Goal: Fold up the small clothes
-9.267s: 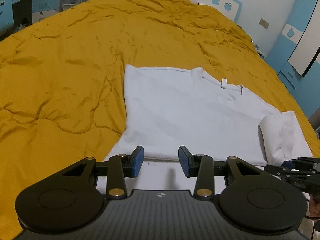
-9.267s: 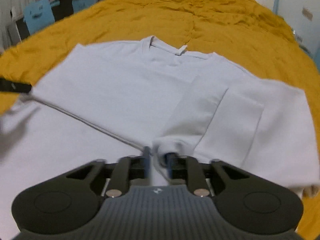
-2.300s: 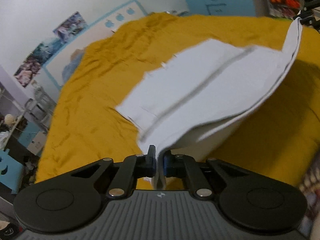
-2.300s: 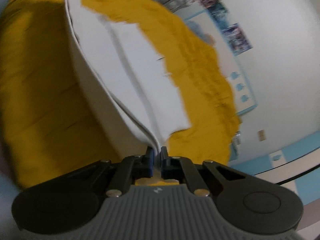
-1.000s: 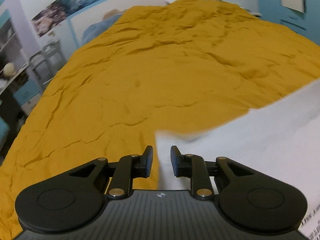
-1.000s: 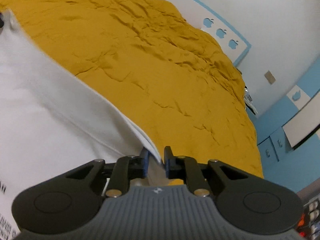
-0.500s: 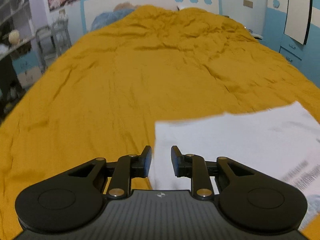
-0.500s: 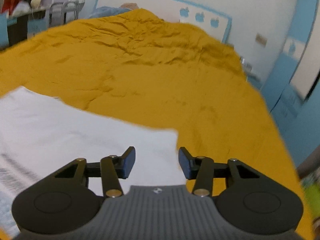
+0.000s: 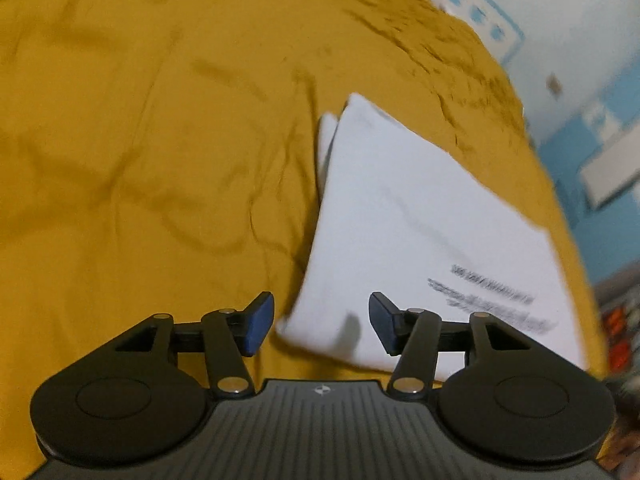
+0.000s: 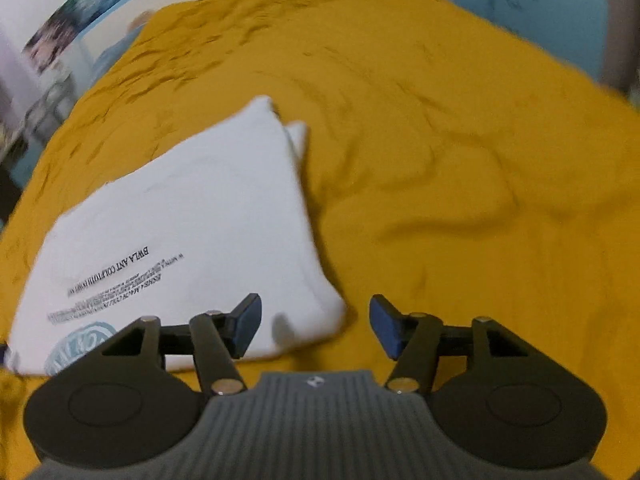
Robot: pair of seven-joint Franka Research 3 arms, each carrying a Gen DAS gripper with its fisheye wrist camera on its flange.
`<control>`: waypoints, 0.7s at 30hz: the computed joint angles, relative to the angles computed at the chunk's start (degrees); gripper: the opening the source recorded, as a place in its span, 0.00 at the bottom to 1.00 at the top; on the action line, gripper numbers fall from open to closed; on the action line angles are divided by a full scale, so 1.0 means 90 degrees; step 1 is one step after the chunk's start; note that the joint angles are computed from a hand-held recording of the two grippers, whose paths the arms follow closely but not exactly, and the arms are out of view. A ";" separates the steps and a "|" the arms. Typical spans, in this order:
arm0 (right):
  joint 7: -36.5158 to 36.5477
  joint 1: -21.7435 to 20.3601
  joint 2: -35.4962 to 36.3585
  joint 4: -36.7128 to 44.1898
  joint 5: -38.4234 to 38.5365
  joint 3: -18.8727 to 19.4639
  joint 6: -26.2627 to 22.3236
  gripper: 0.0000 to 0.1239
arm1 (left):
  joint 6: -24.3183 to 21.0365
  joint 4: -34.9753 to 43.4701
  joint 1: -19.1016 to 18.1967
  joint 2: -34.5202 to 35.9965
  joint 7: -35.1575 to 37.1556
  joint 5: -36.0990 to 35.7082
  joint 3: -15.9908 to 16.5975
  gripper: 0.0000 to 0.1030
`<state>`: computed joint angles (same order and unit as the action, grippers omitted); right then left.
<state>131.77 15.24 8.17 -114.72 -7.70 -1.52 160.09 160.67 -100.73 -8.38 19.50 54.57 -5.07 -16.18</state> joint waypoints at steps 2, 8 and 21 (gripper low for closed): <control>0.0126 -0.0111 -0.0066 -0.0344 0.0719 0.0099 0.0457 0.46 | 0.0505 -0.0244 0.0316 0.0076 0.0166 -0.0764 -0.0399 0.61; -0.0373 -0.0537 0.0217 -0.0691 0.3295 0.0789 0.2000 0.23 | 0.1579 -0.0615 0.0359 0.0244 -0.0451 -0.1180 -0.0565 0.27; 0.2080 0.1272 -0.0274 -0.0413 0.0044 -0.1404 0.1941 0.02 | 0.0764 0.0038 -0.0759 -0.0361 -0.2321 0.1634 0.0844 0.12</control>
<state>150.48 26.69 5.71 -118.44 -7.31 -14.15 177.55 167.55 -100.38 -15.20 16.25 33.68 9.64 -8.58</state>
